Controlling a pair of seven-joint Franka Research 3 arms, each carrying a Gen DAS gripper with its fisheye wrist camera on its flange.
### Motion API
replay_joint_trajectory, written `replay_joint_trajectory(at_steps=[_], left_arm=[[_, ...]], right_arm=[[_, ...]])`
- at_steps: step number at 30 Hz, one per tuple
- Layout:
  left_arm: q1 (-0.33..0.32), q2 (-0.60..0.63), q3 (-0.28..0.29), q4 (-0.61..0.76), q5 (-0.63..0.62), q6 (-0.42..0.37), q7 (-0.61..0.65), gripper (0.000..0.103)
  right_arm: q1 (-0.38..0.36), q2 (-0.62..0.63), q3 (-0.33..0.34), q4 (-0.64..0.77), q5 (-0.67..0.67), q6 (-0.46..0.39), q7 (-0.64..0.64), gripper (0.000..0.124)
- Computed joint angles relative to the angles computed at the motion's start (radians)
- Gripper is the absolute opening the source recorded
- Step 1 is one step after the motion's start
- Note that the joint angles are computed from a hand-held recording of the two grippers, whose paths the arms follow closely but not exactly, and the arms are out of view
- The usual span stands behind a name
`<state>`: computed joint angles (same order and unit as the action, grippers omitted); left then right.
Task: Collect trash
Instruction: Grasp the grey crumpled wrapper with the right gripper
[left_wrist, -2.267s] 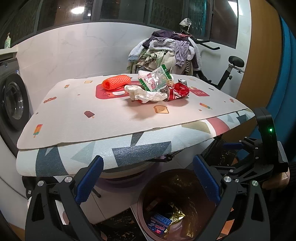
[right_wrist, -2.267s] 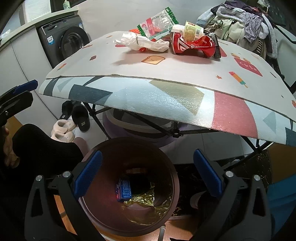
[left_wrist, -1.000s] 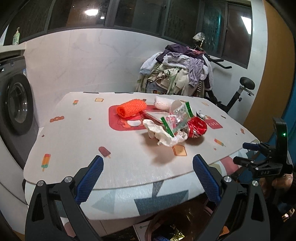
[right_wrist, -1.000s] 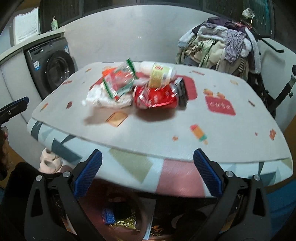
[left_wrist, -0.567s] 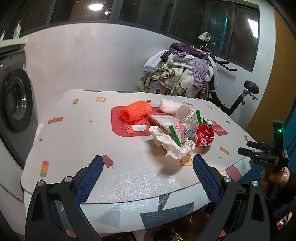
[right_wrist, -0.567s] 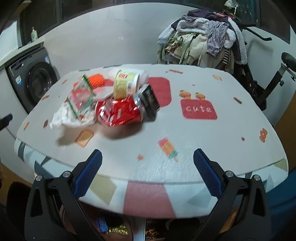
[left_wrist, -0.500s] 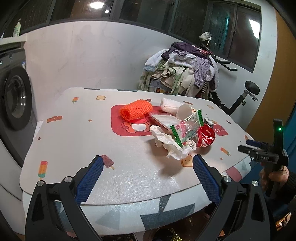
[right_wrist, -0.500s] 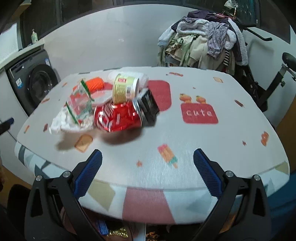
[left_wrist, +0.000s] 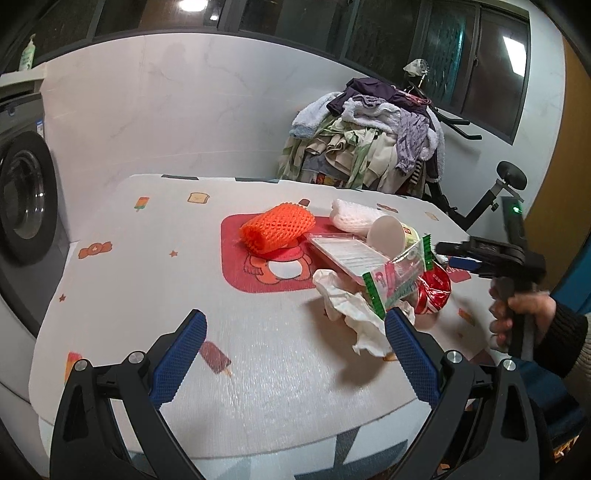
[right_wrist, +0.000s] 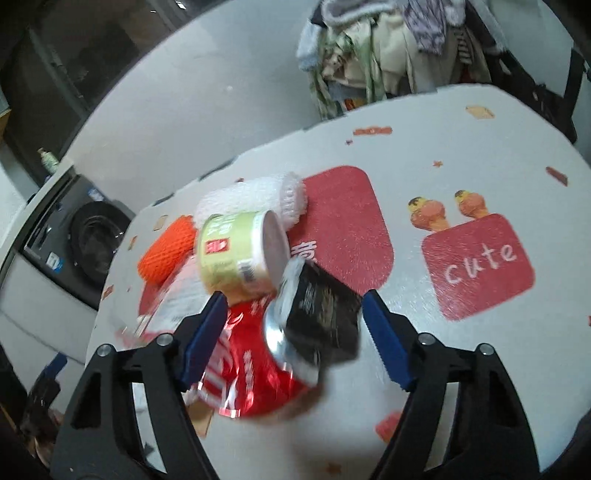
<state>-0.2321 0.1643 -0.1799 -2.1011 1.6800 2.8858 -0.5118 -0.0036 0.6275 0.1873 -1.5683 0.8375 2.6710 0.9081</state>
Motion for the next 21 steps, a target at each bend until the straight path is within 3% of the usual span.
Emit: replay_joint_trajectory(at_steps=[3, 5, 8, 16, 18, 21], left_arm=[[0.007, 0.024, 0.007, 0.026, -0.013, 0.019, 0.028, 0.095], [0.01, 0.037, 0.012, 0.042, -0.014, 0.033, 0.035, 0.095], [0.009, 0.057, 0.018, 0.068, -0.026, 0.036, 0.07, 0.095], [0.001, 0.12, 0.039, 0.149, -0.117, 0.053, 0.23, 0.095], [0.001, 0.151, 0.046, 0.182, -0.207, 0.06, 0.356, 0.095], [0.033, 0.228, 0.024, 0.254, -0.467, 0.046, 0.68, 0.095]], right_arm=[[0.029, 0.032, -0.045, 0.047, -0.064, -0.053, 0.132, 0.05], [0.007, 0.026, -0.029, 0.036, -0.039, -0.047, 0.146, 0.034], [-0.02, -0.009, -0.011, -0.01, -0.003, -0.005, 0.099, 0.02], [-0.069, -0.041, -0.021, -0.046, 0.036, 0.022, 0.048, 0.015], [-0.088, -0.059, -0.007, -0.069, 0.074, 0.05, 0.003, 0.015], [-0.084, -0.092, -0.008, -0.111, 0.097, 0.11, -0.053, 0.014]])
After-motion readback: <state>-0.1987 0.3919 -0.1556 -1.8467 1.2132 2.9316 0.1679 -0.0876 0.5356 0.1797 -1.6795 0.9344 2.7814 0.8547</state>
